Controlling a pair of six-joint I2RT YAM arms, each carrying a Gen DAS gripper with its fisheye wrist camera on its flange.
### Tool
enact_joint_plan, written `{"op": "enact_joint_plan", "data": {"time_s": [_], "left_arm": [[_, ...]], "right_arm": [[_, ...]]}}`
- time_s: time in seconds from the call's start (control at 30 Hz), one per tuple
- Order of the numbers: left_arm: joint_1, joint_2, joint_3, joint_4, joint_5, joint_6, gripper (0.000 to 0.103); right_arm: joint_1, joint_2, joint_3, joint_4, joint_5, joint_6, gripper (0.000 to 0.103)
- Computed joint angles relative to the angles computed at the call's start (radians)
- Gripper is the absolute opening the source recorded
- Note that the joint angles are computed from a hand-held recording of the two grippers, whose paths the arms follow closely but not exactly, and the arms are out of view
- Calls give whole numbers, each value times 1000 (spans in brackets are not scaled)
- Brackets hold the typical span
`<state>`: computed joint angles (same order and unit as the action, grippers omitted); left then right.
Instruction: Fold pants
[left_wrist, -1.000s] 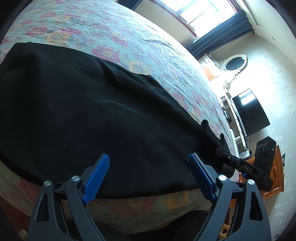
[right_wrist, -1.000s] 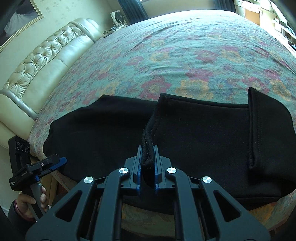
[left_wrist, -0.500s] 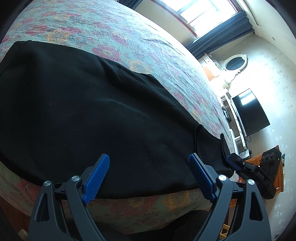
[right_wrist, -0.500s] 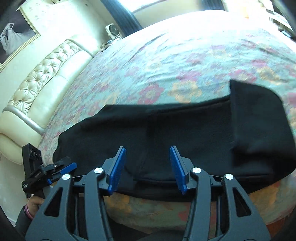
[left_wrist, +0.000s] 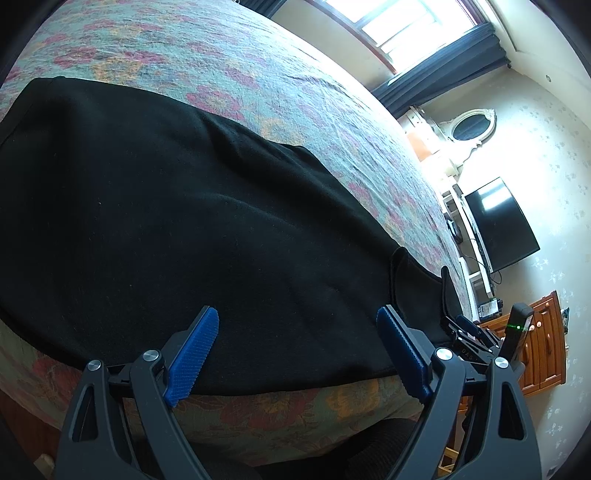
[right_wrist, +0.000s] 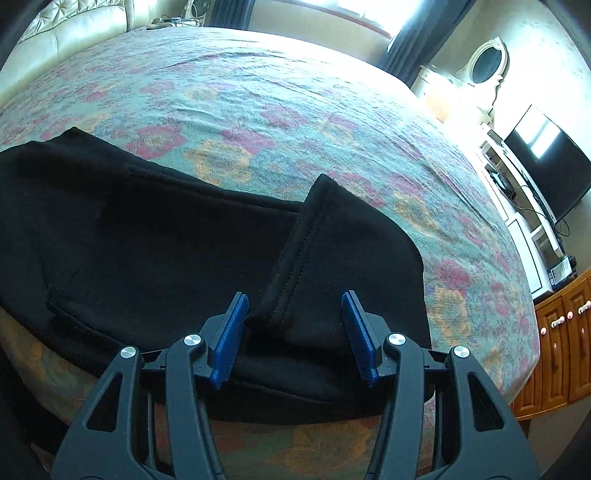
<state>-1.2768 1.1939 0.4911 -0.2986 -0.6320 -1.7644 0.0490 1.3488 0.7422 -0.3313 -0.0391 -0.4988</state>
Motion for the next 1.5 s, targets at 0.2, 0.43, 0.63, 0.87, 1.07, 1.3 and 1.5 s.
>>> {"op": "enact_joint_plan", "data": {"time_s": [0.2, 0.43, 0.63, 0.87, 1.07, 1.3, 1.5], "left_arm": [[1, -1, -13, 12, 3, 6, 86], [-4, -3, -16, 12, -1, -3, 86], [-6, -9, -20, 11, -3, -10, 86], [-7, -3, -14, 4, -4, -11, 86], [-9, -3, -14, 6, -4, -15, 86], [0, -41, -31, 3, 2, -12, 86], [5, -44, -33, -1, 5, -3, 86]], "right_arm": [[-84, 49, 100, -121, -150, 60, 17], [-221, 130, 266, -316, -399, 107, 12], [-328, 266, 481, -544, -655, 147, 11], [-289, 266, 539, -672, -866, 192, 11], [-46, 140, 383, -526, -828, 316, 11], [120, 171, 192, -338, -680, 395, 11], [130, 203, 108, -276, -645, 368, 11]]}}
